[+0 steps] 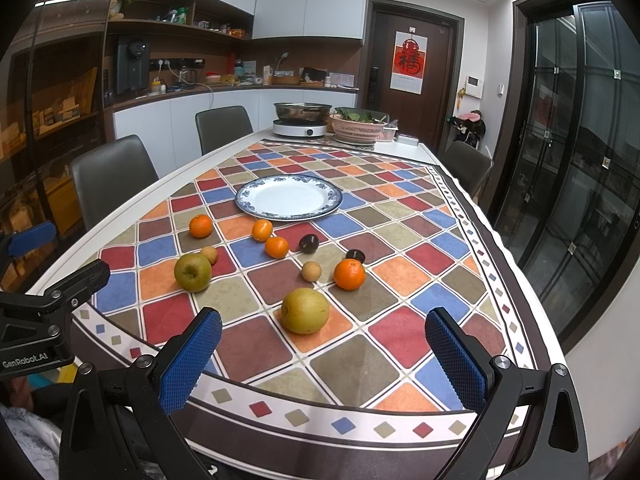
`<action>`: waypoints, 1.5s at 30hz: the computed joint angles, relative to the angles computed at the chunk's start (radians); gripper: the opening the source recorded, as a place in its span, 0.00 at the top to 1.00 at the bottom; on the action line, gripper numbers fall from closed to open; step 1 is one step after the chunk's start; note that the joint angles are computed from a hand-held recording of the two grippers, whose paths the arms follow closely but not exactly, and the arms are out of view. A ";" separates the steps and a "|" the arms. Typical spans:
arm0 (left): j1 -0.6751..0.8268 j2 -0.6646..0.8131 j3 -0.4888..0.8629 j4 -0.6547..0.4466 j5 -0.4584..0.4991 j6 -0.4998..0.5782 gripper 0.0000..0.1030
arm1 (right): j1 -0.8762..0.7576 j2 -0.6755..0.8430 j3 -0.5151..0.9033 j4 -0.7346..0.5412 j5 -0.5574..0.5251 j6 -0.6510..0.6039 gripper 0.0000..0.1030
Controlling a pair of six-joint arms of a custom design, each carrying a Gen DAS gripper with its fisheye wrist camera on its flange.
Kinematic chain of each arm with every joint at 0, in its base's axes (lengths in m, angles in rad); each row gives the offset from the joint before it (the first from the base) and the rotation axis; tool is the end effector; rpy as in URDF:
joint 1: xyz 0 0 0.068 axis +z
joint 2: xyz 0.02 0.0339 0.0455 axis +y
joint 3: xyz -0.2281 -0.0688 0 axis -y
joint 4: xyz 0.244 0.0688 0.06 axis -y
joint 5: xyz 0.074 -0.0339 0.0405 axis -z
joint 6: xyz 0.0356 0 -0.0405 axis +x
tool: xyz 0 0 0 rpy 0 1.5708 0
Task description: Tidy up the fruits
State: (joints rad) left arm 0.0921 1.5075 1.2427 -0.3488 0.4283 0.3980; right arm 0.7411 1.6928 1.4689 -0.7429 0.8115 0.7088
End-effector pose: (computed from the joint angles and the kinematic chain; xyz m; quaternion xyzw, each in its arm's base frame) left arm 0.3437 0.0169 0.2739 0.2289 0.8423 -0.0738 0.4823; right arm 0.2793 0.2206 0.2632 0.1032 0.8790 -0.1009 0.4544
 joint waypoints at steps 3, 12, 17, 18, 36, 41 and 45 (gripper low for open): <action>0.001 0.001 0.003 -0.001 0.000 0.000 0.00 | 0.001 0.003 0.003 -0.001 0.000 0.000 0.01; 0.009 0.040 0.061 -0.046 -0.009 0.015 0.00 | -0.001 0.015 0.012 -0.005 -0.012 -0.002 0.01; 0.008 0.063 0.076 -0.051 -0.004 0.021 0.01 | -0.007 0.048 0.060 -0.037 -0.046 0.001 0.01; 0.006 0.071 0.082 -0.051 -0.005 0.024 0.01 | -0.021 0.046 0.048 -0.024 -0.063 -0.010 0.01; -0.080 0.400 0.439 -0.248 -0.001 0.070 0.11 | -0.177 0.216 0.194 0.009 -0.310 -0.177 0.01; -0.109 0.515 0.559 -0.302 -0.034 0.073 0.13 | -0.225 0.291 0.269 -0.018 -0.374 -0.192 0.01; -0.121 0.611 0.670 -0.360 -0.054 0.073 0.13 | -0.263 0.366 0.346 -0.059 -0.417 -0.198 0.06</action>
